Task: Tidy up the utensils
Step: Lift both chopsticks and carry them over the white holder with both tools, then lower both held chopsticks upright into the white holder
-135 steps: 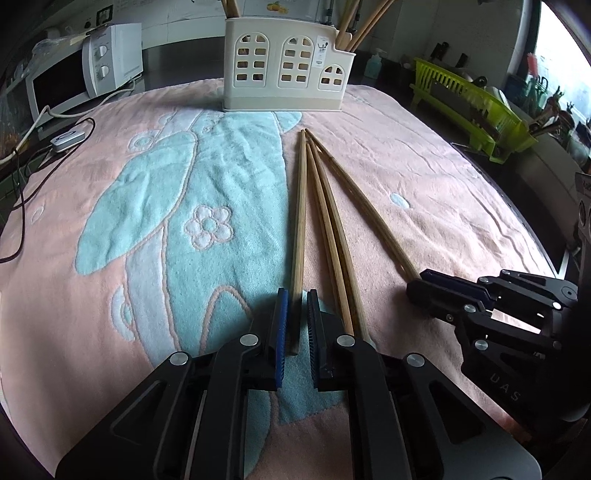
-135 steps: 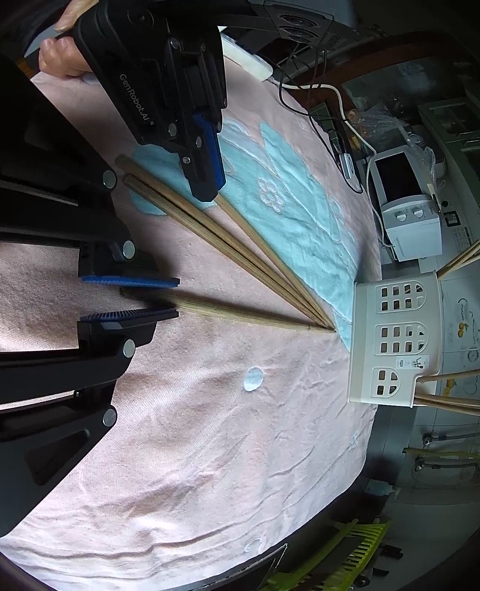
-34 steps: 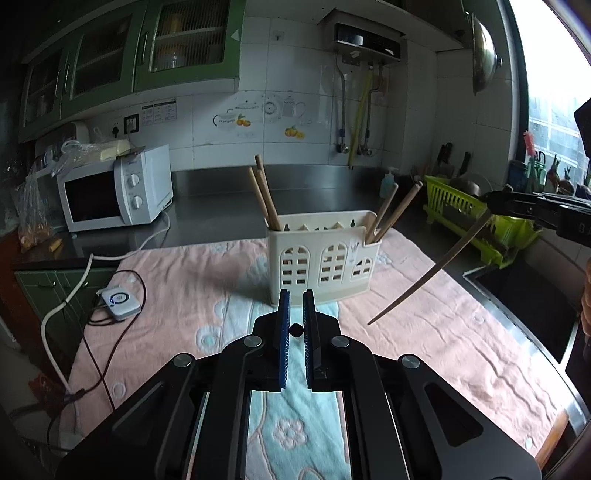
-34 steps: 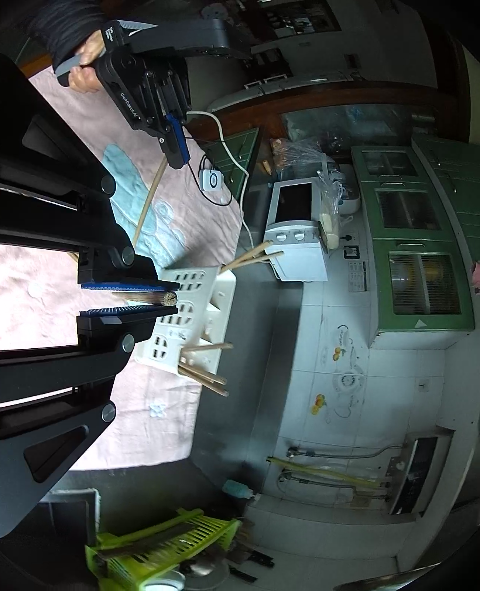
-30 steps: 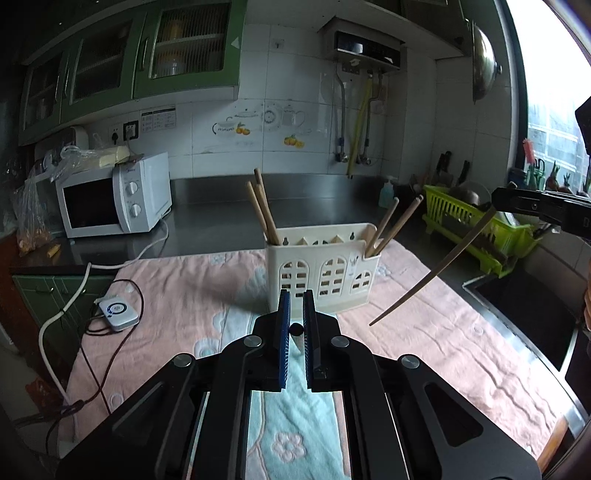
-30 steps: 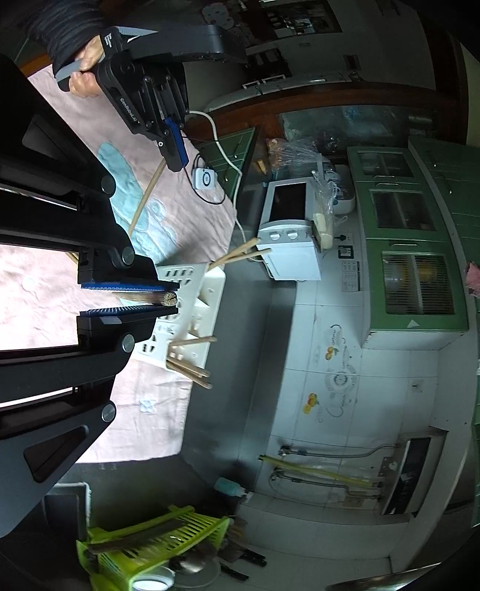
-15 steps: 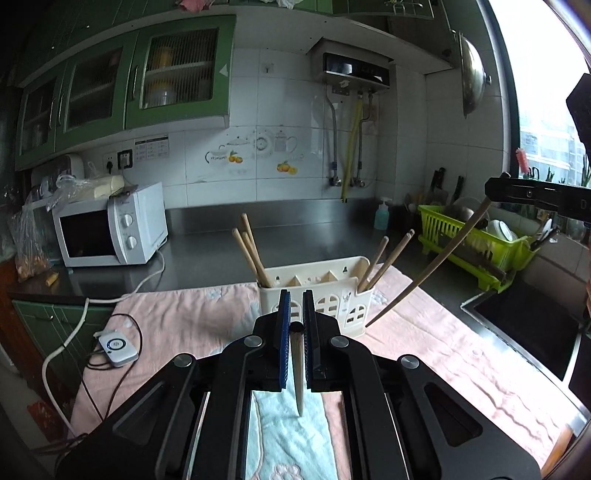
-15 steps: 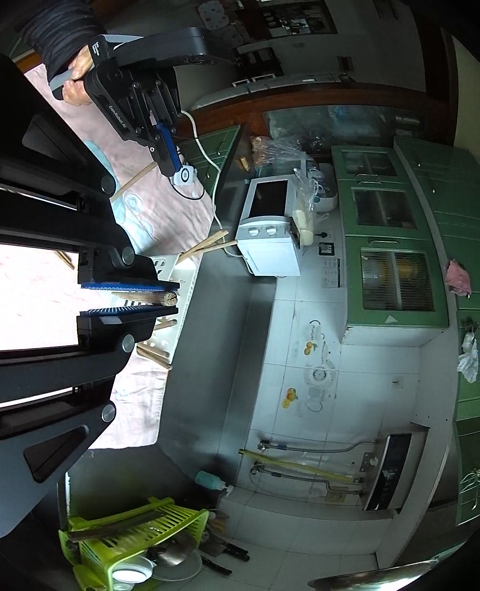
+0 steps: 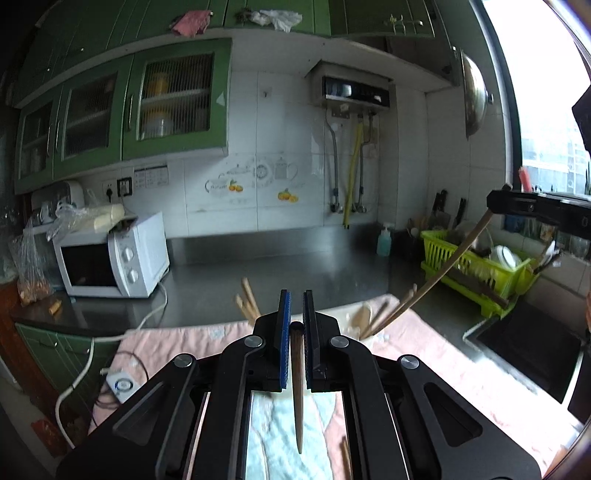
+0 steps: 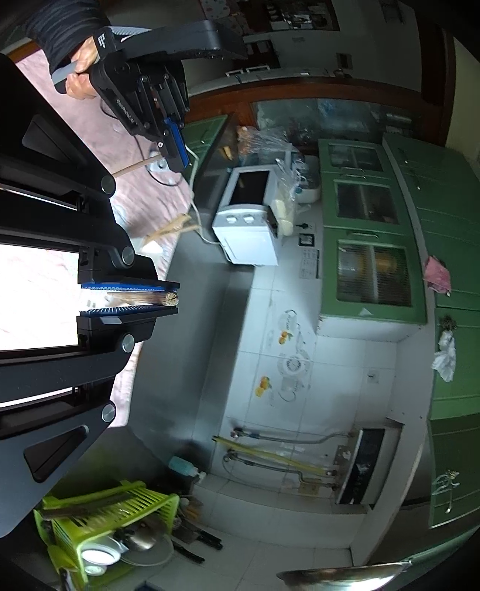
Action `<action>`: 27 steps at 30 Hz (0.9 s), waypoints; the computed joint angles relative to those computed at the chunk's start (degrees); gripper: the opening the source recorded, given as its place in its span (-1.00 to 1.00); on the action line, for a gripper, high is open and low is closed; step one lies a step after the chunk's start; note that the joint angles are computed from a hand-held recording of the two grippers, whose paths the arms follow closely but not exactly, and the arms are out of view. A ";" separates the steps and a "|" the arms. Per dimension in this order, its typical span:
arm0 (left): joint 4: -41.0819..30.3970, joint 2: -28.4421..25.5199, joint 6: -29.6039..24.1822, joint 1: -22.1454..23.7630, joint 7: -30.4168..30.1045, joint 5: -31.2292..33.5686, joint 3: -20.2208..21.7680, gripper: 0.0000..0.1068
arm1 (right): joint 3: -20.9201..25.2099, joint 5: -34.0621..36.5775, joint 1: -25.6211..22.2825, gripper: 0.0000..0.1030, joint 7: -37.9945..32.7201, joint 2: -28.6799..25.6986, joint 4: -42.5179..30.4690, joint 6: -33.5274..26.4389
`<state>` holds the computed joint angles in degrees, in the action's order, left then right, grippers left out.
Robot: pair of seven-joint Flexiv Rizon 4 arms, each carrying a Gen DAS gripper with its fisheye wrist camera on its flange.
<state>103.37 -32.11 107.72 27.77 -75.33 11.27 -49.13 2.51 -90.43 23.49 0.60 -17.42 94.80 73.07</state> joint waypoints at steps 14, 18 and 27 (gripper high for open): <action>-14.22 -4.23 -1.11 -5.30 1.77 -2.46 -0.32 -0.91 | -2.06 2.90 -1.61 -0.87 -1.81 -0.94 -4.42 2.92; -18.64 -7.71 -0.79 -6.70 1.97 -2.76 -1.04 -0.91 | -2.69 5.86 -0.72 -0.87 -5.81 -2.89 -6.36 1.06; -27.51 -14.75 1.14 -9.76 -1.00 -1.24 -1.64 -0.91 | -5.40 12.84 0.67 -0.87 -11.24 -7.25 -8.78 2.58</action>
<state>75.86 -46.86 108.87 18.01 -76.33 10.03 -50.76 -2.89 -77.59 24.15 -10.64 -24.67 86.02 75.65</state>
